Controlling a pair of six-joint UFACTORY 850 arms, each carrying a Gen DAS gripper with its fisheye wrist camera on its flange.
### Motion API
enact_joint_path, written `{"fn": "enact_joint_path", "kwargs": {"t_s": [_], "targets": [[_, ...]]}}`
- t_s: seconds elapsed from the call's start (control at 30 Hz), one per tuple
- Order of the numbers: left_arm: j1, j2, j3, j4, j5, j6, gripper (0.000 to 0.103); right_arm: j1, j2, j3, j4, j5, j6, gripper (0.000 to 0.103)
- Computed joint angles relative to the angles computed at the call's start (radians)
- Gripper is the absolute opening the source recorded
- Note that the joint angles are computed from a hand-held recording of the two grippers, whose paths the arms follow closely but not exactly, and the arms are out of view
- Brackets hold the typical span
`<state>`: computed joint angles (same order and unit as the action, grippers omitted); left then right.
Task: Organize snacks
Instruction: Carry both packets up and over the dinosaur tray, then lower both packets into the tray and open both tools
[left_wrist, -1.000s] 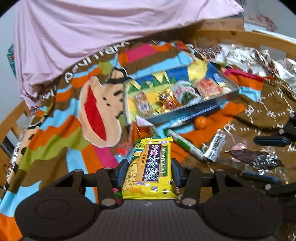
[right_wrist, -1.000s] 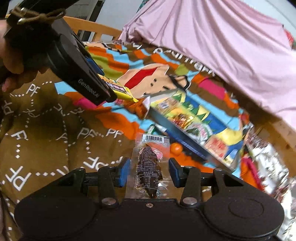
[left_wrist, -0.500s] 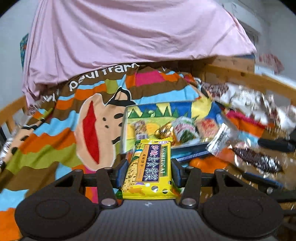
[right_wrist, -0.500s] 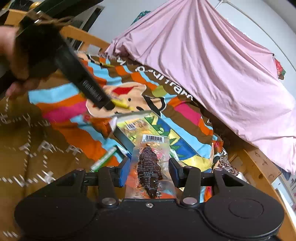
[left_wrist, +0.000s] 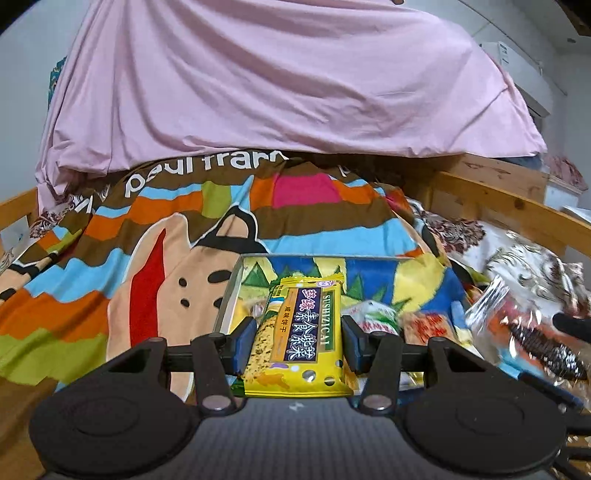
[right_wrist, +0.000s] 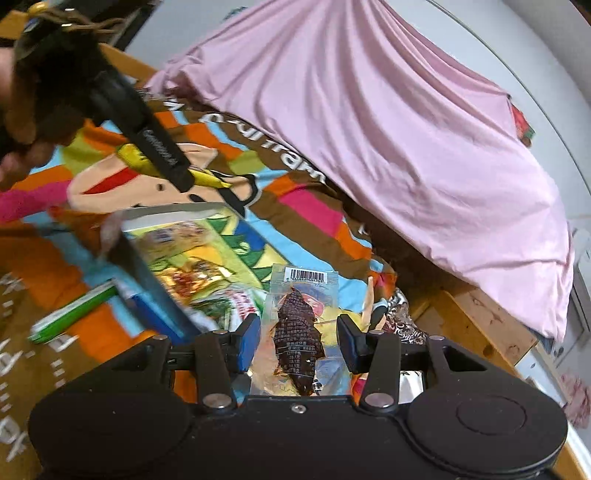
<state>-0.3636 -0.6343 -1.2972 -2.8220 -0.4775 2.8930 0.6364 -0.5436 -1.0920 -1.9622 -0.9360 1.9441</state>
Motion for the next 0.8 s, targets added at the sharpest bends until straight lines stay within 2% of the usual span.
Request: {"fn": "enact_joint_path", "kwargs": {"t_s": [0.17,0.4,0.5,0.67,0.8], "targets": [[-0.013,-0.08,-0.092,-0.045,-0.013,0.022,0.053,-0.055,-0.07,-0.074,-0.031,0.011,0.032,0.047],[-0.03,-0.184,-0.211,-0.069,-0.015,0.044,0.053,-0.09,-0.186,-0.183,-0.016,0.012,-0.008,0.047],[-0.03,-0.227,-0.262,-0.007,-0.009,-0.032,0.053,-0.1,-0.225,-0.228,-0.008,0.008,-0.022,0.047],[-0.026,-0.293,-0.327,0.034,-0.041,-0.068,0.053,-0.116,-0.268,-0.297,0.021,0.033,-0.014,0.047],[-0.012,-0.339,-0.393,0.223,0.003,-0.32,0.053,-0.137,-0.286,-0.35,0.09,0.106,0.015,0.048]]}}
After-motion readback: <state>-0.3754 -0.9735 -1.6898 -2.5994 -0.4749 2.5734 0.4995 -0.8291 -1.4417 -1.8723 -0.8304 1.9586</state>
